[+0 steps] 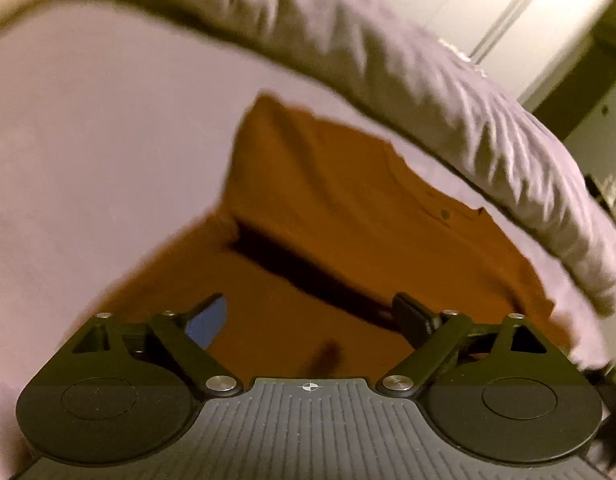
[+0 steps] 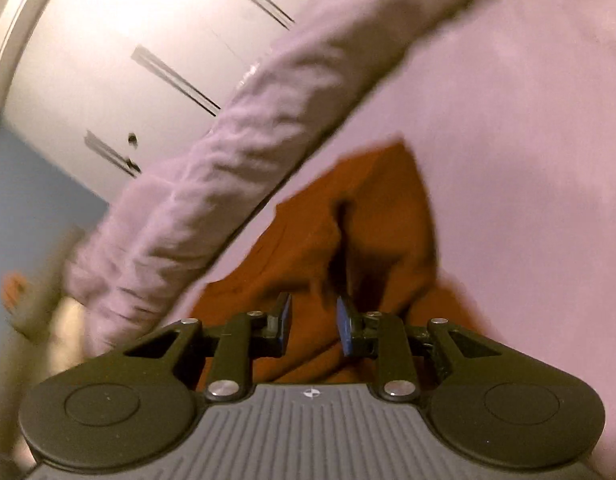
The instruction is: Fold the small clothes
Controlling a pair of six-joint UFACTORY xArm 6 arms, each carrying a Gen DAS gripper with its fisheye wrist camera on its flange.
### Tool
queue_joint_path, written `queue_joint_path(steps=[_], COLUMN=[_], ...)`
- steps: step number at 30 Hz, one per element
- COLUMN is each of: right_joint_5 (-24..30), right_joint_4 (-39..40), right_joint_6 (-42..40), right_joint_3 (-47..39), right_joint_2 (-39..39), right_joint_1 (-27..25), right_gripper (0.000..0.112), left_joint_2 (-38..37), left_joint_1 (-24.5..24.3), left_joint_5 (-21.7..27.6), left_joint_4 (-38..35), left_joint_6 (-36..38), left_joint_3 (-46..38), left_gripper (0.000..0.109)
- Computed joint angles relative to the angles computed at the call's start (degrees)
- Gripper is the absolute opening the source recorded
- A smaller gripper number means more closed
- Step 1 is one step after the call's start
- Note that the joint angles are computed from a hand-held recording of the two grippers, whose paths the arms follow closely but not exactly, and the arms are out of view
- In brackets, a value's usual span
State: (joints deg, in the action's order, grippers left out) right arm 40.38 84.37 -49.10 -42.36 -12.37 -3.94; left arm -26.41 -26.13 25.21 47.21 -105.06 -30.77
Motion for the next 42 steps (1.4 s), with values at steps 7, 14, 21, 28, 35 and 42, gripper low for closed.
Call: queue_joint_path(steps=[7,14,21,28,35,42], right_joint_5=[-1.9,-1.6,-6.3,-14.9,-16.8,-25.8], right_joint_4=[-1.2,0.2,2.2,1.5,-9.4,1.1], right_joint_6=[1.6,6.4,0.1,-12.3,-8.6,-20.8], right_joint_3=[-0.7,-4.8,-4.2,-2.6,-1.3,-0.7], right_joint_2=[1.2,7.6,6.0,6.2,1.5,-0.7], right_joint_1=[2.3,2.6,4.4,7.1,6.3,11.7], right_gripper=[0.024,0.023,0.006,0.004,0.024,0.035], left_joint_2=[3.6,6.9,6.4,5.8,3.6,8.1], left_joint_1=[2.1,5.1,6.7,3.5,-4.2,-6.5], left_joint_5=[-1.5,-4.6,-4.2,2.7,19.7,21.3], left_joint_4=[1.6,4.4,0.8,-1.1,-3.4,6.8], left_joint_6=[-1.9,-6.2,-1.5,4.5,13.2,9.5], left_joint_3=[-2.0,-3.9,-3.1,-4.2,-9.5,-14.6], left_gripper=[0.089,0.086,0.022,0.021,0.063,0.085])
